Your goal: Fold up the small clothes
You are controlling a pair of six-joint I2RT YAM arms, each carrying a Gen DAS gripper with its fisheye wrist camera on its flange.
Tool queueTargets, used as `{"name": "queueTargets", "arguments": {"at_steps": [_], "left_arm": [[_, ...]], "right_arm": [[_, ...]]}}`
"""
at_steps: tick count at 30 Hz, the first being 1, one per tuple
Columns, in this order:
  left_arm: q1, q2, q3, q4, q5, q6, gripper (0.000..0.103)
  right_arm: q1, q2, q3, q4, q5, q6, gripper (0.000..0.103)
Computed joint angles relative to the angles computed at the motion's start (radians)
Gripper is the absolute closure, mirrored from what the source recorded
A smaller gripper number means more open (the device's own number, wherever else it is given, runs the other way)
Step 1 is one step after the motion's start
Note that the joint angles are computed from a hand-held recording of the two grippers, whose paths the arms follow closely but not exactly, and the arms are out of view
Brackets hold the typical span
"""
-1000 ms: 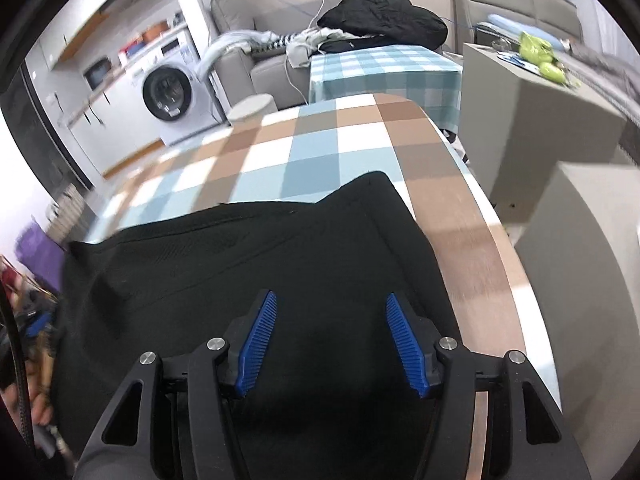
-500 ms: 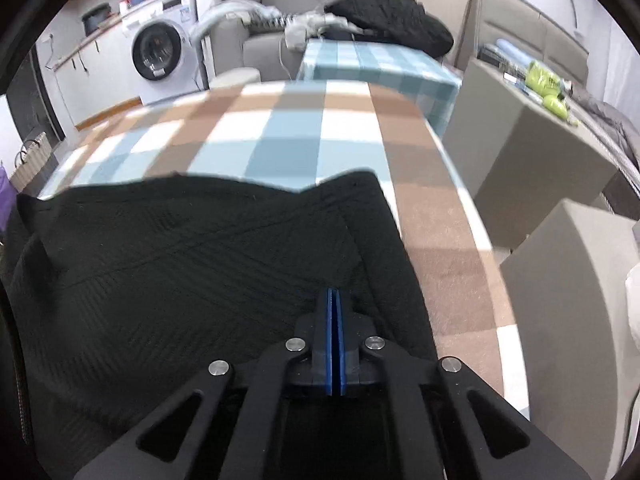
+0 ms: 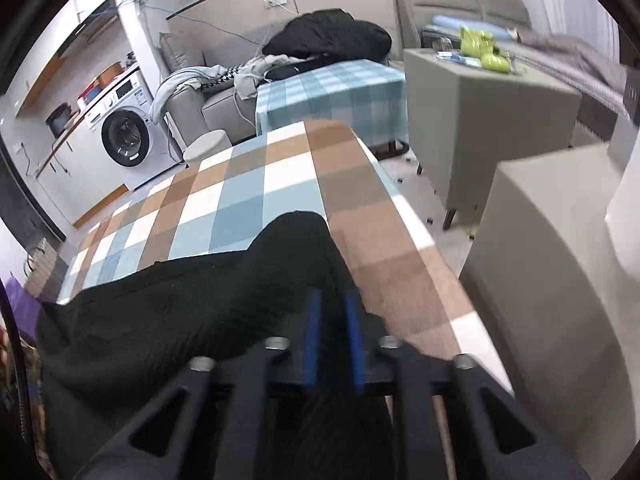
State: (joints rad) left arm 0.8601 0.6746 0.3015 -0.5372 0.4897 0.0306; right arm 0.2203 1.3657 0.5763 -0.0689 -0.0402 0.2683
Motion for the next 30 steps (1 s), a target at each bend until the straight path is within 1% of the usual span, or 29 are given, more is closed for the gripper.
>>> {"name": "queueTargets", "arguments": {"at_steps": [1,4,6,9,11,13,15,18,20,22,23,24,26,27,28,29,30], "left_arm": [[-0.003,-0.002,0.000,-0.001,-0.003,-0.001,0.033],[-0.006,-0.004,-0.001,-0.003,-0.005,0.001,0.033],[-0.018,-0.006,-0.001,-0.001,-0.013,-0.003,0.033],[-0.059,-0.014,-0.001,-0.001,-0.032,-0.021,0.033],[-0.089,-0.019,-0.003,0.004,-0.050,-0.037,0.033],[-0.110,-0.023,-0.003,0.002,-0.059,-0.045,0.033],[-0.133,-0.031,-0.008,0.003,-0.068,-0.058,0.033],[-0.143,-0.045,-0.017,-0.007,-0.068,-0.058,0.033],[-0.147,-0.052,-0.024,-0.012,-0.066,-0.051,0.033],[-0.145,-0.053,-0.030,-0.017,-0.061,-0.043,0.033],[-0.143,-0.054,-0.034,-0.018,-0.057,-0.039,0.033],[-0.138,-0.052,-0.036,-0.018,-0.051,-0.036,0.033],[-0.135,-0.050,-0.042,-0.014,-0.046,-0.034,0.033],[-0.130,-0.047,-0.044,-0.010,-0.040,-0.032,0.033],[-0.125,-0.042,-0.044,-0.007,-0.034,-0.030,0.033],[-0.118,-0.040,-0.045,-0.006,-0.028,-0.027,0.033],[-0.112,-0.038,-0.045,-0.007,-0.024,-0.022,0.033]], "right_arm": [[-0.003,-0.016,-0.010,0.002,-0.005,0.006,0.071],[0.023,-0.083,-0.022,0.002,0.012,0.034,0.065],[0.053,-0.108,-0.014,-0.015,-0.021,0.044,0.062],[0.155,-0.118,0.014,-0.042,-0.013,0.047,0.061],[0.248,-0.099,0.034,-0.037,0.017,0.049,0.061],[0.354,-0.025,0.089,-0.053,0.042,0.021,0.060],[0.445,0.091,0.164,-0.081,0.101,0.010,0.059],[0.502,0.232,0.242,-0.103,0.096,0.045,0.058],[0.535,0.318,0.293,-0.134,0.123,0.048,0.054],[0.552,0.367,0.314,-0.147,0.148,0.036,0.051],[0.568,0.386,0.320,-0.147,0.177,0.026,0.050],[0.569,0.387,0.308,-0.126,0.193,0.012,0.050],[0.565,0.387,0.298,-0.113,0.185,0.002,0.053],[0.555,0.378,0.287,-0.104,0.174,-0.003,0.060],[0.551,0.372,0.279,-0.094,0.174,-0.007,0.074],[0.540,0.368,0.275,-0.089,0.152,-0.013,0.081],[0.530,0.368,0.276,-0.087,0.134,-0.016,0.091]]}}
